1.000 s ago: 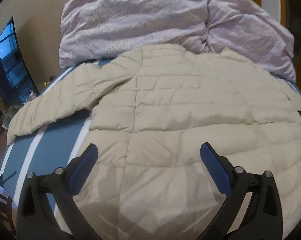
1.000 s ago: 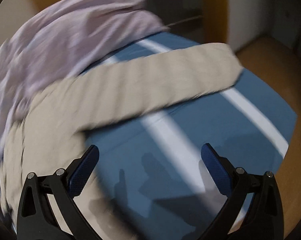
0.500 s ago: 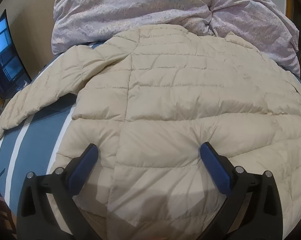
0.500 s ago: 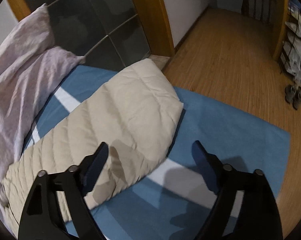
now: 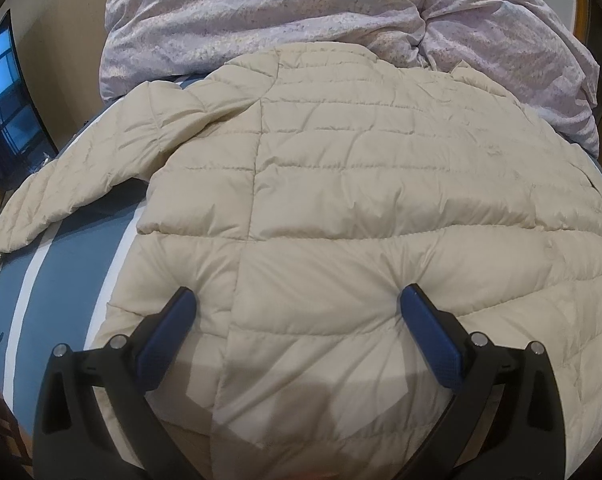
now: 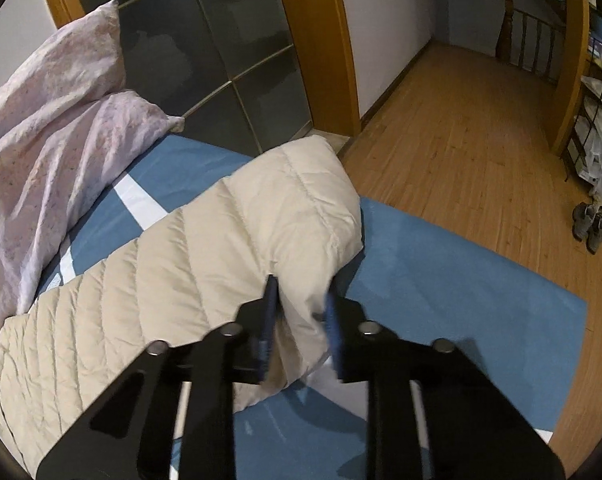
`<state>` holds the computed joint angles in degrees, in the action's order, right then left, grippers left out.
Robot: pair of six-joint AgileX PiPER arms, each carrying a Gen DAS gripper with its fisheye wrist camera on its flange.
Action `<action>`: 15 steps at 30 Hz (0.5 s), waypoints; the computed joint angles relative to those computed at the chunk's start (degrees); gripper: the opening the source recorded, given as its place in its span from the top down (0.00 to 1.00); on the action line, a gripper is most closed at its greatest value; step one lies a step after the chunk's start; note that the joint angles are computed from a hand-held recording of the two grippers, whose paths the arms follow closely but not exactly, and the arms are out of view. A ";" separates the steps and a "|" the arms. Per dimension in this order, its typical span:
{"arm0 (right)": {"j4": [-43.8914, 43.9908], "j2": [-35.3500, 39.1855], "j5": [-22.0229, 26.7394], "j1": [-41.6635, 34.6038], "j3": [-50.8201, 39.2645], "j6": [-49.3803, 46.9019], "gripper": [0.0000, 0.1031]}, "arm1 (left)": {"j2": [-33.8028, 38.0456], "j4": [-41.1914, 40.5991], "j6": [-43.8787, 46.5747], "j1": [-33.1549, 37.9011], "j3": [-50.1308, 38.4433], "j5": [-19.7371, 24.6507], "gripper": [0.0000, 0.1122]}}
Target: Fold large clothes
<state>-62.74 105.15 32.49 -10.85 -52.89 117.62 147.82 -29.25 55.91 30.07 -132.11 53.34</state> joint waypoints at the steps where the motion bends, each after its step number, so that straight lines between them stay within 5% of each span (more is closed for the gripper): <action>1: 0.25 0.16 1.91 1.14 -1.09 -1.18 0.85 | 0.04 -0.02 -0.04 0.01 -0.07 0.10 0.10; 6: -1.55 1.01 7.54 7.16 -6.86 -4.51 0.89 | -0.06 -0.05 0.07 -0.01 0.15 -0.08 0.10; 15: 3.44 11.43 6.20 17.73 -27.75 -20.96 0.90 | -0.11 -0.04 0.00 -0.05 0.26 -0.13 0.10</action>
